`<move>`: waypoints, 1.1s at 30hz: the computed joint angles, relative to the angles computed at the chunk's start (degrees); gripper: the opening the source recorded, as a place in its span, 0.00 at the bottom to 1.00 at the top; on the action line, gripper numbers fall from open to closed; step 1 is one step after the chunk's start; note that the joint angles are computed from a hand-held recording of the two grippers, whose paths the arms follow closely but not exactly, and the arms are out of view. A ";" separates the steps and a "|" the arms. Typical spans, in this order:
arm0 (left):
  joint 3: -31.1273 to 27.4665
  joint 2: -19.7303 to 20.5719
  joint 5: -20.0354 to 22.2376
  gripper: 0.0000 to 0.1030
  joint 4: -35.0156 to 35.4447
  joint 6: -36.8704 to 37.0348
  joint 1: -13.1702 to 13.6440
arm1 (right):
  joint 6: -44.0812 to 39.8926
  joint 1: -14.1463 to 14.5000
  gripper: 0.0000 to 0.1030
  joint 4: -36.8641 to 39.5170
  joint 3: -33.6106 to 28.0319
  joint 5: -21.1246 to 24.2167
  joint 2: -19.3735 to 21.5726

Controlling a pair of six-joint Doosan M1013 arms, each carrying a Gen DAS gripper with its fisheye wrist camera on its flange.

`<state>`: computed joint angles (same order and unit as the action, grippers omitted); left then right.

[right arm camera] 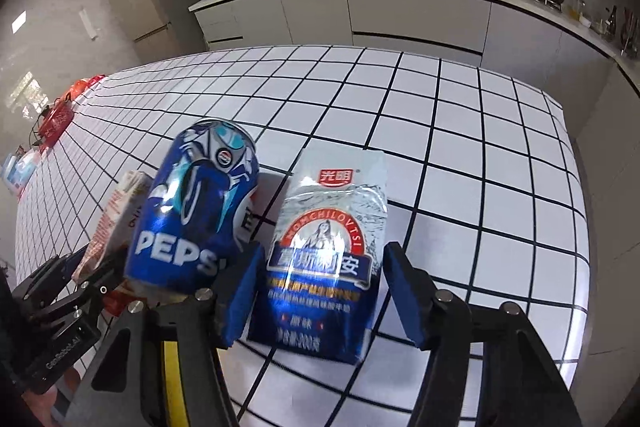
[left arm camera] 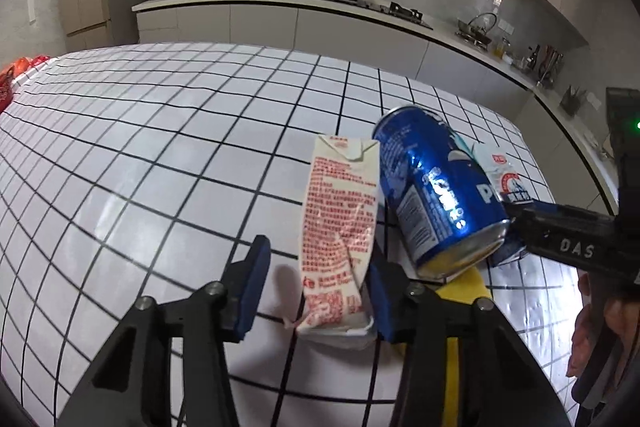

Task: Collect trash
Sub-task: 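Grasp the milk carton with the left tool while the right tool grasps the milk bag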

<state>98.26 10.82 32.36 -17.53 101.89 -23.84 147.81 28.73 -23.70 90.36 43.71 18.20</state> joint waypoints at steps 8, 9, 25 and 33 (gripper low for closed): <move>1.89 -1.84 -2.14 0.27 -3.51 4.82 0.19 | 1.57 0.60 0.55 -1.74 3.14 -3.21 -2.63; 2.23 -2.27 -2.44 0.27 -3.38 5.07 0.07 | 2.10 0.88 0.55 -2.40 3.54 -3.29 -3.08; 7.56 -7.98 -3.45 0.26 0.84 -0.66 -1.90 | 3.06 5.15 0.54 -1.74 10.73 -4.26 -10.28; 8.12 -7.46 -1.98 0.26 2.38 -2.42 -2.42 | -2.99 3.84 0.57 5.47 11.05 -3.52 -8.82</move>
<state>106.38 3.36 30.38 -15.15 99.47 -26.26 144.82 32.57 -18.22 101.41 40.19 9.37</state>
